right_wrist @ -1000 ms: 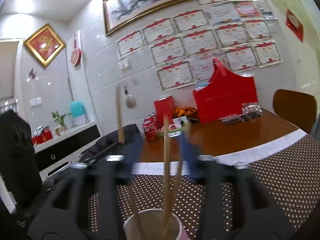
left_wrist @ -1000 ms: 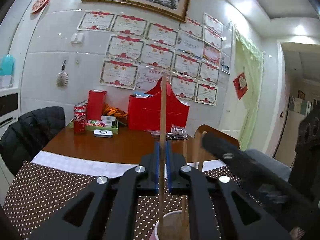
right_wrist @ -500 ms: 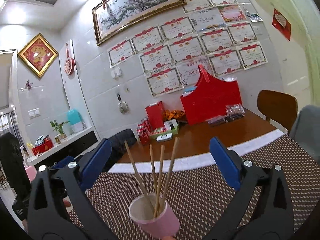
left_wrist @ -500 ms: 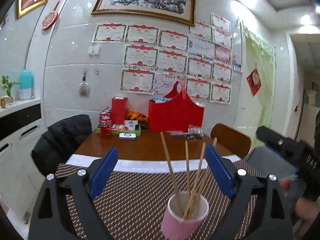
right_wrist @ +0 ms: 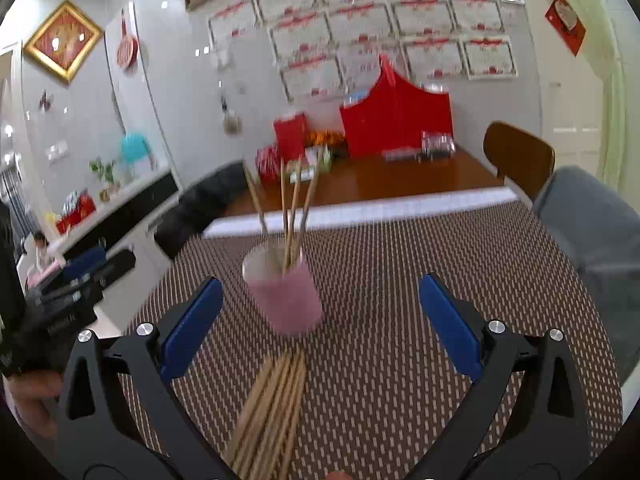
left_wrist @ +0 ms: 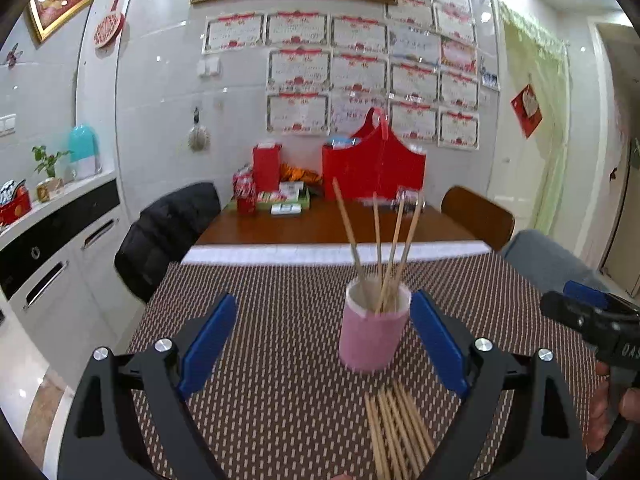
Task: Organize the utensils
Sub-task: 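Open both tools and withdraw from the pink cup, then move both tools down over the loose chopstick pile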
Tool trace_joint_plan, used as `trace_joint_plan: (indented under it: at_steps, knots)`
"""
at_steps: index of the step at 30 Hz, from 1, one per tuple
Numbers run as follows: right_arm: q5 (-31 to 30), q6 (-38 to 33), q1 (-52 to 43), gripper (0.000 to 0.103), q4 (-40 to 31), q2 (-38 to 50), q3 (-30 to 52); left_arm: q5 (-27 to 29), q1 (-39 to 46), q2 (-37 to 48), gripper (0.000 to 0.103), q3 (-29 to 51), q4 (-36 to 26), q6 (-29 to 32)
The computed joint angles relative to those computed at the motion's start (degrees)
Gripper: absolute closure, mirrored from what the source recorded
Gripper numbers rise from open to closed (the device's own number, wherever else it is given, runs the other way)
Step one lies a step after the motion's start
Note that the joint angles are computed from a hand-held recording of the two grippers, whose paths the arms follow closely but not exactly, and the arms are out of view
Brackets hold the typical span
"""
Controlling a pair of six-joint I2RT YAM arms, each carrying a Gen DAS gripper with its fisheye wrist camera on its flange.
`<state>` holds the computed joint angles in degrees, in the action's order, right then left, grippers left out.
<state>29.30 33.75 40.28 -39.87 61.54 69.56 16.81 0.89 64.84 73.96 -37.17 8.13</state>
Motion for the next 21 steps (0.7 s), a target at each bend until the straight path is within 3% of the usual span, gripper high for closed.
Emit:
trace_joint_plan:
  at_steps: [10,21]
  knots:
    - [-1.4,9.14,7.3,0.006,-6.7,-1.5,-8.71,-3.67,0.45,-2.88,0.016,-11.28,-9.06,7.67]
    - [-4.24,11.02,7.92,0.006,-6.07,0.4,-12.8,-8.49,-3.22,-1.01,0.016,-21.0,-8.05,10.23]
